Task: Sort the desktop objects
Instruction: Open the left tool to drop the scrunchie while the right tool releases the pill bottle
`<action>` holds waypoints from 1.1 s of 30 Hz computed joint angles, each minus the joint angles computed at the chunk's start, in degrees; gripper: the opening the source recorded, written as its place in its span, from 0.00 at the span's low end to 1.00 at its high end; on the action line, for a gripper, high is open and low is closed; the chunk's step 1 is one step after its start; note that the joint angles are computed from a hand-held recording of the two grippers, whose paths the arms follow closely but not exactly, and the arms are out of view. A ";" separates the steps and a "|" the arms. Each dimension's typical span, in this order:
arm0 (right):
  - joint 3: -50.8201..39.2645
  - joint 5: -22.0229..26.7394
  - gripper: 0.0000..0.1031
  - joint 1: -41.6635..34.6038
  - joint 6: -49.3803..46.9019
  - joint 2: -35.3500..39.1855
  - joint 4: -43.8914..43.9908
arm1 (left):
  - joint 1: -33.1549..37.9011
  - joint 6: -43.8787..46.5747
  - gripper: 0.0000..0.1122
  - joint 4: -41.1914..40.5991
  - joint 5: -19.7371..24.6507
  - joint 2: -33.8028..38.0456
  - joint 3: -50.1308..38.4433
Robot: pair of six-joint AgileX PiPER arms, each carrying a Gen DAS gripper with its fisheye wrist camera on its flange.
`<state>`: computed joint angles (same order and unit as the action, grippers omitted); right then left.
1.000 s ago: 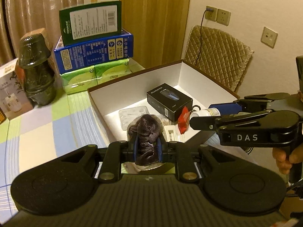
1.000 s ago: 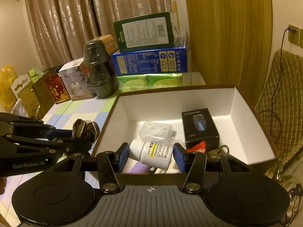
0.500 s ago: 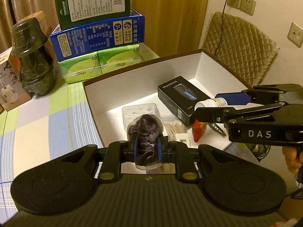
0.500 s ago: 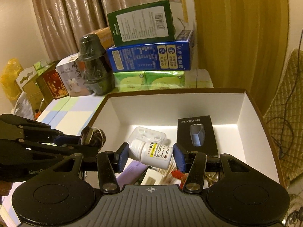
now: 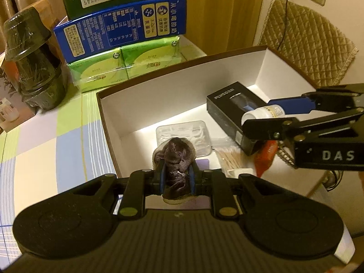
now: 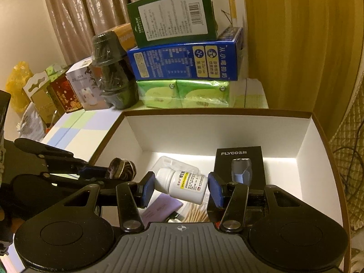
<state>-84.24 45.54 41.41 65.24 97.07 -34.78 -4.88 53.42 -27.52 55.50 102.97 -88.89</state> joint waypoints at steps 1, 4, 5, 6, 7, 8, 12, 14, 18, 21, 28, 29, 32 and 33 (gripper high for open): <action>0.10 -0.28 0.47 -0.24 -0.34 -0.02 0.31 | -0.17 -0.37 0.14 0.22 0.08 0.43 -0.46; 0.23 -1.38 0.47 -1.39 -1.86 0.25 1.66 | -0.85 -1.17 0.15 1.12 -0.23 1.20 -1.24; 0.24 -1.69 0.47 -1.66 -2.19 0.35 1.99 | -1.04 -1.51 0.15 1.45 -0.18 1.46 -1.58; 0.23 -1.99 0.47 -1.98 -2.58 0.48 2.40 | -1.29 -1.92 0.15 1.86 -0.23 1.79 -1.89; 0.23 -2.29 0.47 -2.26 -2.96 0.58 2.79 | -1.50 -2.17 0.16 2.14 -0.32 2.06 -2.11; 0.23 -2.63 0.47 -2.55 -3.47 0.68 3.27 | -1.65 -2.35 0.17 2.38 -0.45 2.18 -2.16; 0.13 -3.63 0.47 -3.39 -5.15 1.12 4.69 | -1.87 -2.87 0.21 2.49 -0.52 2.92 -3.00; 0.00 -4.05 0.47 -3.78 -5.99 1.39 5.34 | -1.93 -2.65 0.21 2.39 -0.96 2.99 -3.03; -0.15 -4.82 0.47 -4.38 -6.96 1.81 6.18 | -2.00 -2.81 0.30 2.23 -1.50 3.08 -3.29; -0.11 -5.20 0.47 -4.59 -7.24 1.87 6.42 | -1.87 -2.50 0.36 1.69 -1.77 2.96 -3.41; -0.62 -5.86 0.47 -5.19 -10.14 2.56 8.67 | -1.71 -3.08 0.46 1.69 -2.47 2.51 -3.34; -0.83 -5.92 0.47 -5.29 -10.72 2.81 9.11 | -1.63 -3.42 0.48 1.85 -2.56 2.38 -3.38; -1.68 -5.59 0.47 -5.64 -12.38 3.65 10.39 | -1.51 -4.15 0.51 2.73 -3.44 1.93 -3.20; -1.94 -5.52 0.47 -5.80 -12.84 3.92 10.76 | -1.42 -4.34 0.52 2.95 -3.62 1.88 -3.23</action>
<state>-86.18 40.01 35.61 52.40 100.99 -24.02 -6.30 49.08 -24.56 51.88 104.85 -92.13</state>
